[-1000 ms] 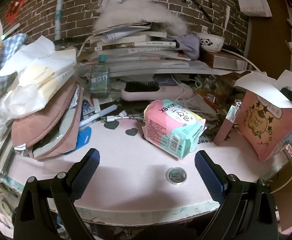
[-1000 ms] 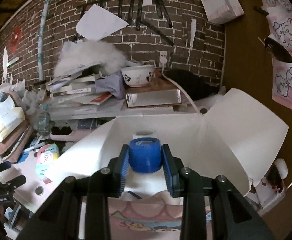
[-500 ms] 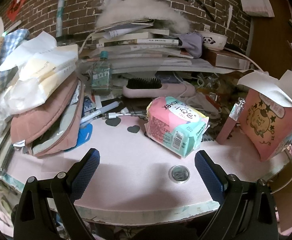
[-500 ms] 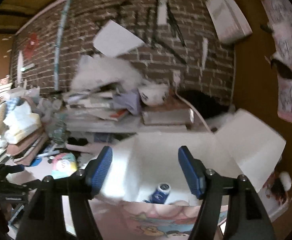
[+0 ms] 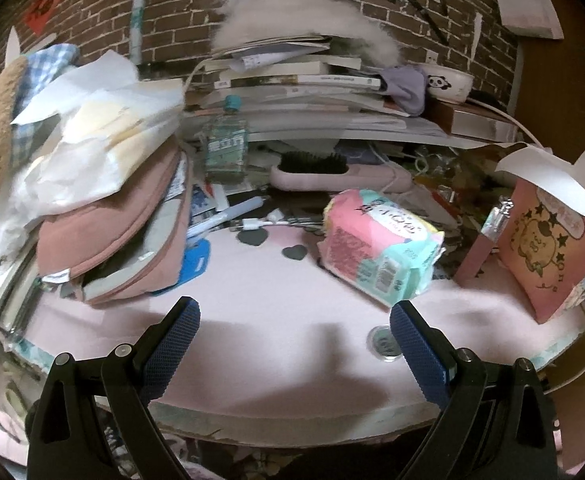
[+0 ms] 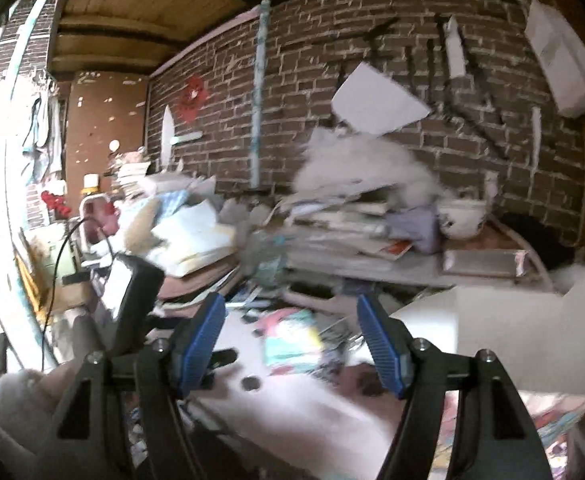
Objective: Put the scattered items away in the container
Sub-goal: 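Open the right gripper to drop the lens case into the box, withdraw, then lower the left gripper onto the small round clear jar and close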
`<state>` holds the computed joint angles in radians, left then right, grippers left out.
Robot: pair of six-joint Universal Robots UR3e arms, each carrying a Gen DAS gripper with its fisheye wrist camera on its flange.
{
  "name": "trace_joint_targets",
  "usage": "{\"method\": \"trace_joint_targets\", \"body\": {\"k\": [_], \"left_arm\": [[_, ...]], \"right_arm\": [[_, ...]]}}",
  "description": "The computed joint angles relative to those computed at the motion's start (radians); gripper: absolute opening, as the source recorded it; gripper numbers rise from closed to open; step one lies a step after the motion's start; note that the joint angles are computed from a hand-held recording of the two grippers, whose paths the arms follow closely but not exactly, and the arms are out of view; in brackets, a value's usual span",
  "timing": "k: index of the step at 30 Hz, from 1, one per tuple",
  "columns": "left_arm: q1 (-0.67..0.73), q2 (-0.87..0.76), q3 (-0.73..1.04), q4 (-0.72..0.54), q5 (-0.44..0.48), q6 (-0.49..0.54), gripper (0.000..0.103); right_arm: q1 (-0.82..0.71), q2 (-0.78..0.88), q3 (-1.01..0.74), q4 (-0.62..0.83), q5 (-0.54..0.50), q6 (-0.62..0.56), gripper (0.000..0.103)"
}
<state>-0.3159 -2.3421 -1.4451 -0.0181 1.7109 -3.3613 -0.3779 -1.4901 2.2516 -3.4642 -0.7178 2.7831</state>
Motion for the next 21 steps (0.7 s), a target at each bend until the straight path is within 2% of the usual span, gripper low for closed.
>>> {"method": "trace_joint_targets", "body": {"k": [3, 7, 14, 21], "left_arm": [[0.014, 0.020, -0.038, 0.018, 0.013, -0.010, 0.096], [0.028, 0.039, -0.079, 0.040, 0.012, -0.011, 0.096], [0.037, 0.032, -0.084, 0.038, -0.018, -0.008, 0.096], [-0.001, -0.048, 0.008, -0.004, -0.061, 0.022, 0.096]], "right_arm": [[0.035, 0.042, 0.019, -0.013, -0.020, -0.007, 0.066], [0.105, 0.144, 0.030, -0.090, -0.108, -0.016, 0.066], [0.207, 0.328, -0.049, -0.101, -0.222, -0.024, 0.064], [0.190, 0.353, -0.067, -0.110, -0.252, -0.010, 0.064]]}}
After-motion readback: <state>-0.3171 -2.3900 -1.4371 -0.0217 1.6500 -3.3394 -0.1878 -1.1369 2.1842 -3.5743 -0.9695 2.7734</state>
